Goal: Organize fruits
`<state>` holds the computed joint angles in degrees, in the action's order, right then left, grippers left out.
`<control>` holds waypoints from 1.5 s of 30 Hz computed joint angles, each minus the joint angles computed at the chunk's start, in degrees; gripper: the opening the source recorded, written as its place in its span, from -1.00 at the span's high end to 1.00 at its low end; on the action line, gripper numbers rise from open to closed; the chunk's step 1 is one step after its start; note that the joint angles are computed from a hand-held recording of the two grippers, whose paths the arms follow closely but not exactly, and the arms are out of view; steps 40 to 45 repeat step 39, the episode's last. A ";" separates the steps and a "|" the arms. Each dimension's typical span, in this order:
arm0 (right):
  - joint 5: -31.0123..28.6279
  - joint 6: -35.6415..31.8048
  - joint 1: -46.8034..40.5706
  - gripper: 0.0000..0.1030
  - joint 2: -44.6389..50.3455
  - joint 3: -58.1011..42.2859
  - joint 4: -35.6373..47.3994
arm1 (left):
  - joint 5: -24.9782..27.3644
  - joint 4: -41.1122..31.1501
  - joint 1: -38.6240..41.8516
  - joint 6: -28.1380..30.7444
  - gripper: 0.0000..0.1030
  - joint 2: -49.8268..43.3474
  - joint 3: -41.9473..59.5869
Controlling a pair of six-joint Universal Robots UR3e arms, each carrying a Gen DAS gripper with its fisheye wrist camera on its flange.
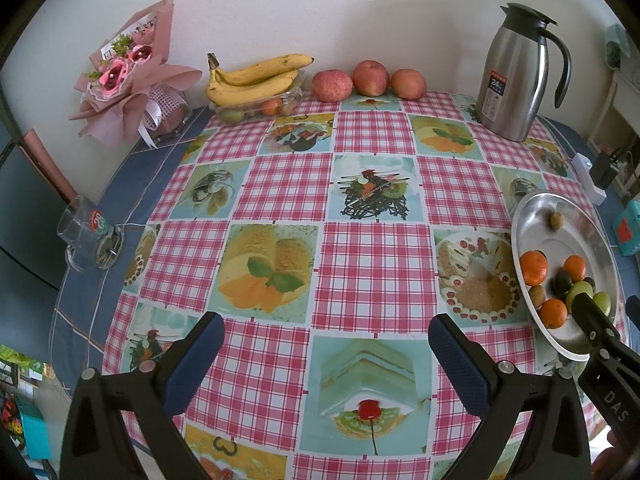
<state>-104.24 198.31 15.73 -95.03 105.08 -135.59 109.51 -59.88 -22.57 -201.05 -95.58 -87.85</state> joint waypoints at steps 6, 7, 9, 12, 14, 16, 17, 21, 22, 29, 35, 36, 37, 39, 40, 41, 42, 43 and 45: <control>0.01 0.12 0.13 -0.78 0.03 0.27 -0.16 | -0.07 0.13 0.09 0.10 -1.00 0.07 -0.16; -0.03 0.19 0.22 -0.78 0.07 0.22 -0.10 | -0.12 0.20 0.15 0.18 -1.00 0.10 -0.22; 0.02 0.22 0.21 -0.78 0.06 0.41 -0.20 | -0.13 0.26 0.17 0.24 -1.00 0.10 -0.25; 0.04 0.26 0.22 -0.78 0.03 0.59 -0.37 | -0.14 0.24 0.20 0.27 -1.00 0.10 -0.24; -0.06 0.42 0.40 -0.78 0.04 0.68 -0.44 | -0.11 0.12 0.16 0.18 -1.00 0.05 -0.14; 0.13 0.15 0.12 -0.78 0.02 0.53 -0.26 | -0.15 0.17 0.25 0.19 -1.00 0.18 -0.29; 0.03 0.32 0.32 -0.78 0.01 0.60 -0.25 | -0.17 0.22 0.27 0.22 -1.00 0.21 -0.35; 0.16 0.16 0.13 -0.78 0.03 0.52 -0.27 | -0.20 0.33 0.32 0.36 -1.00 0.27 -0.50; 0.12 0.24 0.22 -0.78 0.02 0.58 -0.30 | -0.16 0.28 0.25 0.30 -1.00 0.27 -0.50; 0.11 0.24 0.23 -0.78 0.04 0.64 -0.34 | 0.27 1.35 0.18 0.47 -1.00 1.18 -1.63; 0.05 0.34 0.32 -0.78 0.04 0.70 -0.40 | 0.26 3.14 0.56 0.47 -1.00 2.43 -3.02; 0.17 0.20 0.13 -0.78 0.05 0.58 -0.31 | 0.30 2.96 0.51 0.38 -1.00 2.25 -2.79; 0.24 0.15 0.08 -0.78 0.03 0.56 -0.28 | 0.26 2.88 0.50 0.33 -1.00 2.14 -2.71; 0.21 0.13 0.11 -0.78 0.03 0.58 -0.30 | -0.14 2.78 0.58 0.47 -1.00 2.12 -2.64; 0.21 0.13 0.11 -0.78 0.03 0.58 -0.30 | -0.14 2.78 0.58 0.47 -1.00 2.12 -2.64; 0.21 0.13 0.11 -0.78 0.03 0.58 -0.30 | -0.14 2.78 0.58 0.47 -1.00 2.12 -2.64; 0.21 0.13 0.11 -0.78 0.03 0.58 -0.30 | -0.14 2.78 0.58 0.47 -1.00 2.12 -2.64; 0.21 0.13 0.11 -0.78 0.03 0.58 -0.30 | -0.14 2.78 0.58 0.47 -1.00 2.12 -2.64; 0.21 0.13 0.11 -0.78 0.03 0.58 -0.30 | -0.14 2.78 0.58 0.47 -1.00 2.12 -2.64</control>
